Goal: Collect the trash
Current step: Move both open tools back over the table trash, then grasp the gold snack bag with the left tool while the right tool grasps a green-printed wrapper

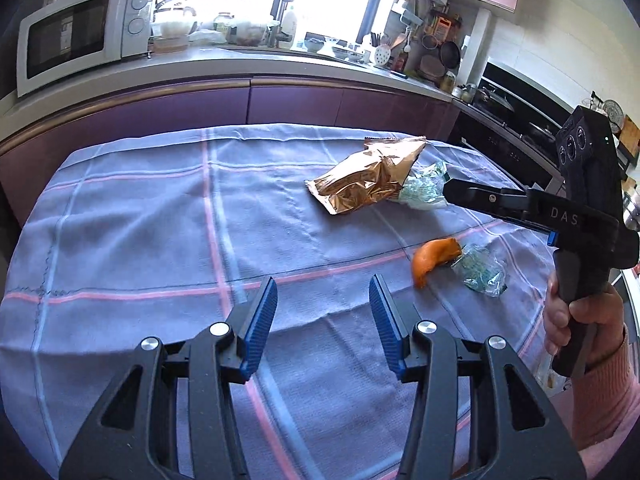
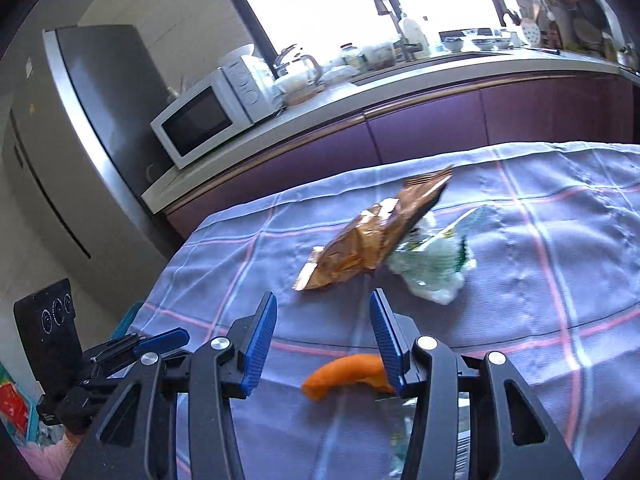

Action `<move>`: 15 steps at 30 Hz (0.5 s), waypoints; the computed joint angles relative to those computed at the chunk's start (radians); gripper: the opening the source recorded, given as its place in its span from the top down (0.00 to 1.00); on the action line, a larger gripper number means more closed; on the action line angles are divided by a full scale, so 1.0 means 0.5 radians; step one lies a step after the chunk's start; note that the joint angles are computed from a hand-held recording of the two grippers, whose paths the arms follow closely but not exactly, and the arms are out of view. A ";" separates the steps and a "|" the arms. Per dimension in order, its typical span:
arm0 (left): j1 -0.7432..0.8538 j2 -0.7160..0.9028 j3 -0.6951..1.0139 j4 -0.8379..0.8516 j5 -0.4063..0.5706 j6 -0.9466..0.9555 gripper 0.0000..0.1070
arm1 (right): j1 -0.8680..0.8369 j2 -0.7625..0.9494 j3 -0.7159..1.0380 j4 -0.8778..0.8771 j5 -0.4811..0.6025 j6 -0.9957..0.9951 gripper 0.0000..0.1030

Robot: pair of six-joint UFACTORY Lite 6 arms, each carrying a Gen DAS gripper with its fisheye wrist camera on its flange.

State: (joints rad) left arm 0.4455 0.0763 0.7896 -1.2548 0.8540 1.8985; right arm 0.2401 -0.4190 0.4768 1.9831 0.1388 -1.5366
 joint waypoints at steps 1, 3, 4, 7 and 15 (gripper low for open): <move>-0.060 0.007 0.009 -0.020 -0.042 -0.008 0.55 | -0.140 -0.027 -0.043 -0.141 0.088 0.095 0.54; -0.207 0.035 0.032 -0.087 -0.152 -0.003 0.54 | -0.308 -0.008 -0.053 -0.188 0.170 0.095 0.50; -0.277 0.041 0.042 -0.117 -0.214 -0.013 0.54 | -0.368 0.019 -0.046 -0.176 0.202 0.064 0.49; -0.467 0.100 0.111 -0.202 -0.367 -0.009 0.52 | -0.554 0.144 -0.012 -0.150 0.355 -0.018 0.47; -0.900 0.429 0.481 -0.283 -0.717 -0.097 0.51 | -0.876 0.552 0.155 -0.155 0.756 -0.104 0.48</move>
State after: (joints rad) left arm -0.0044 0.2907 1.0301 -1.3962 0.4957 1.8500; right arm -0.1977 -0.1428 0.5541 1.9057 0.5167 -1.5885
